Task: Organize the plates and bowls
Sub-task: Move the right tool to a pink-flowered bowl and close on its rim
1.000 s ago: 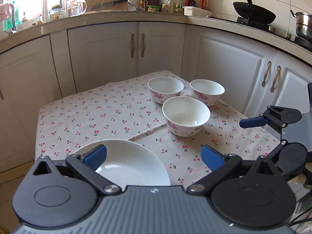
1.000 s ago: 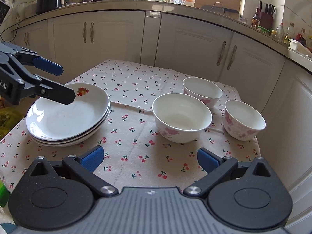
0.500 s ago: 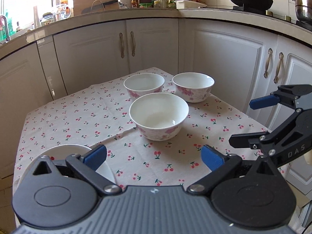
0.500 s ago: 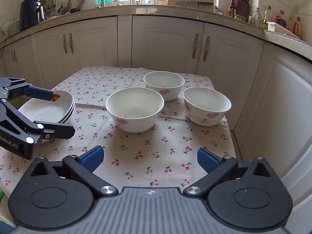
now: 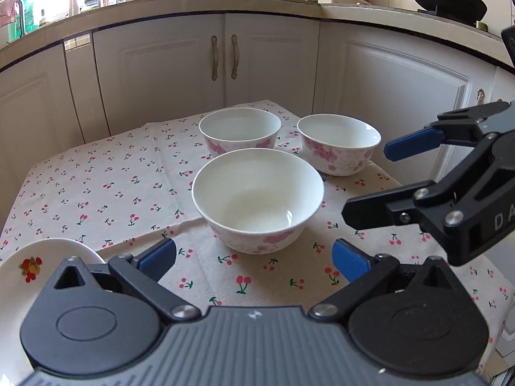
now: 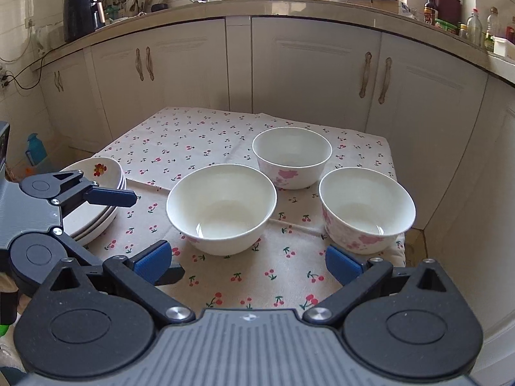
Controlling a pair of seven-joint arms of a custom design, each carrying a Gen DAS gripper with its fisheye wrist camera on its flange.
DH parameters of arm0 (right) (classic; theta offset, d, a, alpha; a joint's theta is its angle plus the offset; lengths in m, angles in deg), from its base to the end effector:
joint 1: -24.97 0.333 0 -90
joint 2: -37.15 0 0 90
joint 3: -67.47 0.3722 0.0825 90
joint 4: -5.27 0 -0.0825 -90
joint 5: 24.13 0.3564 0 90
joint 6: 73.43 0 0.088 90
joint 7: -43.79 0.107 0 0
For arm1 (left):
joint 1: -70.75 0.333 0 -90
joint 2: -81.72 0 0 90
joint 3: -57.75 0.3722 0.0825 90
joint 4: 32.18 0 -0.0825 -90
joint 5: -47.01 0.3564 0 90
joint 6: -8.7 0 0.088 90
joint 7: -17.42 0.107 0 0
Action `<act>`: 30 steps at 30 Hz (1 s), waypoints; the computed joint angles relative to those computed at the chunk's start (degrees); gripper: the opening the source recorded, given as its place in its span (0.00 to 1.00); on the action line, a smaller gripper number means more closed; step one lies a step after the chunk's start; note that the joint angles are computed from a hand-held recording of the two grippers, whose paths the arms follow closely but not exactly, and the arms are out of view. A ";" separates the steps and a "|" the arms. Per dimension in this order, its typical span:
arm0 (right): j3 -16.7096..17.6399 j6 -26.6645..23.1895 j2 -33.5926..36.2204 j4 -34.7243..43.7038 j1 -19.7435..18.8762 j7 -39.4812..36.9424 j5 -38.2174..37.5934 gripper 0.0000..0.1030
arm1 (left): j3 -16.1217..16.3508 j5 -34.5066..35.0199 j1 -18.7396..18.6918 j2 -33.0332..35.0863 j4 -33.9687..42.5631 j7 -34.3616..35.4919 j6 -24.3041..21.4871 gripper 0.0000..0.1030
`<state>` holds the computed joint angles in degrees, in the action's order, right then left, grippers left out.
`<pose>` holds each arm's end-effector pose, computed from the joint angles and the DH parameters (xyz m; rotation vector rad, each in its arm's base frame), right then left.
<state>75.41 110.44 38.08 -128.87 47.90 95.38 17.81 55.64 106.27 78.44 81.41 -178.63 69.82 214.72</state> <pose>0.4790 0.2119 0.4882 -2.0108 1.2516 -0.5351 0.4416 -0.0657 0.4437 -1.3555 2.0581 -0.9936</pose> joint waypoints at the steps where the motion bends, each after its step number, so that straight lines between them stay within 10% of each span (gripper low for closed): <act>1: 0.46 -1.04 0.88 1.60 -0.57 -3.51 3.02 1.00 | -0.28 -1.26 -0.25 0.48 0.17 0.62 -0.26 0.99; 15: 1.70 -11.71 9.74 14.30 -4.44 -16.28 10.75 0.94 | -1.73 -18.29 -3.72 4.06 -0.63 15.54 0.56 0.99; 30: 0.02 -17.61 14.20 20.74 -4.22 -10.47 2.80 0.69 | -1.77 -12.24 -1.89 5.83 1.10 10.26 3.83 0.95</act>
